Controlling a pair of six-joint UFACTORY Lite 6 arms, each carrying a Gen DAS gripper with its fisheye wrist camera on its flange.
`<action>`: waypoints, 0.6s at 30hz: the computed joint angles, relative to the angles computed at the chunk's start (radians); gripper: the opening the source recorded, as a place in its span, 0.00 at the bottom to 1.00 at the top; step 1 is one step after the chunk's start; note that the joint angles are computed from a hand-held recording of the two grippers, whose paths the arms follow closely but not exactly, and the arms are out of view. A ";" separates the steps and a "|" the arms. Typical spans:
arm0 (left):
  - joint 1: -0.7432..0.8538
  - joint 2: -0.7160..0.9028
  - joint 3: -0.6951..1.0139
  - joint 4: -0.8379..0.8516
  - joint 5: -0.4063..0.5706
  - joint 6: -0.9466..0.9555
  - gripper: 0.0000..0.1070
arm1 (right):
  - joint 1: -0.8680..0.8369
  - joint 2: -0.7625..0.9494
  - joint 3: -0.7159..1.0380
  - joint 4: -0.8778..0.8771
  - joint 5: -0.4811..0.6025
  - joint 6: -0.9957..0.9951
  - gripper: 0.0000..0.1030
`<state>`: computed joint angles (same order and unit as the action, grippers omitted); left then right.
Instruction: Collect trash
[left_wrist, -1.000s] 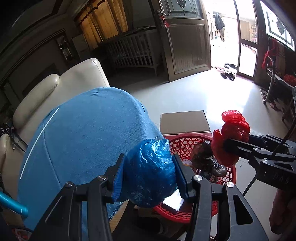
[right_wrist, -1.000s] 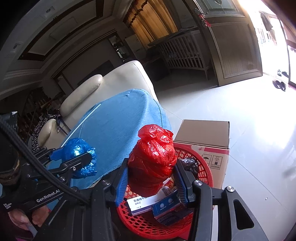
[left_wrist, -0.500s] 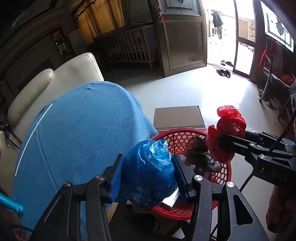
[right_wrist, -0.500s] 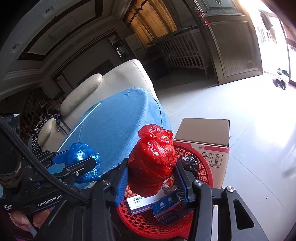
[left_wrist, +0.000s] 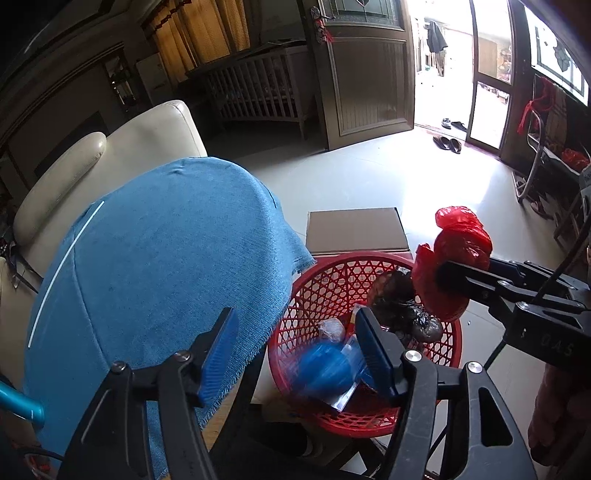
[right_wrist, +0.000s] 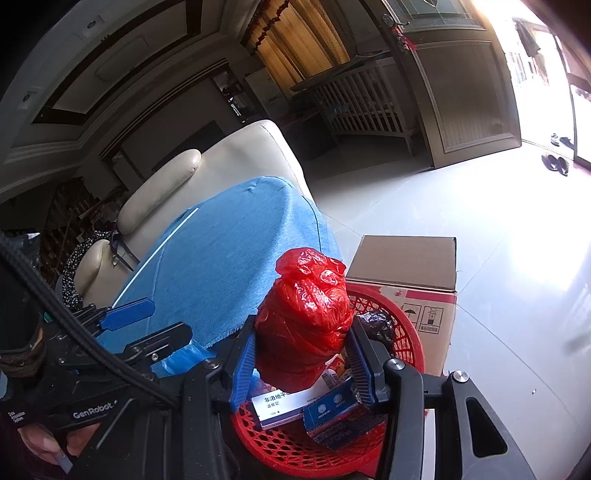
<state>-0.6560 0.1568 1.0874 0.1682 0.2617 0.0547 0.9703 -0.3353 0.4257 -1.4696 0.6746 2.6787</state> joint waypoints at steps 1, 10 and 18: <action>-0.004 0.003 0.001 0.026 0.002 -0.025 0.63 | -0.004 0.002 -0.001 -0.003 -0.004 0.007 0.49; 0.049 -0.028 -0.015 0.203 -0.003 -0.214 0.63 | -0.035 -0.003 -0.025 -0.055 -0.035 0.094 0.58; 0.169 -0.117 -0.040 0.459 0.013 -0.467 0.63 | -0.009 0.006 0.014 -0.040 -0.019 0.070 0.60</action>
<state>-0.4870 0.0396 1.0469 0.6272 0.2742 -0.4122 0.9611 -0.3290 0.4397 -1.5091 0.6551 2.7486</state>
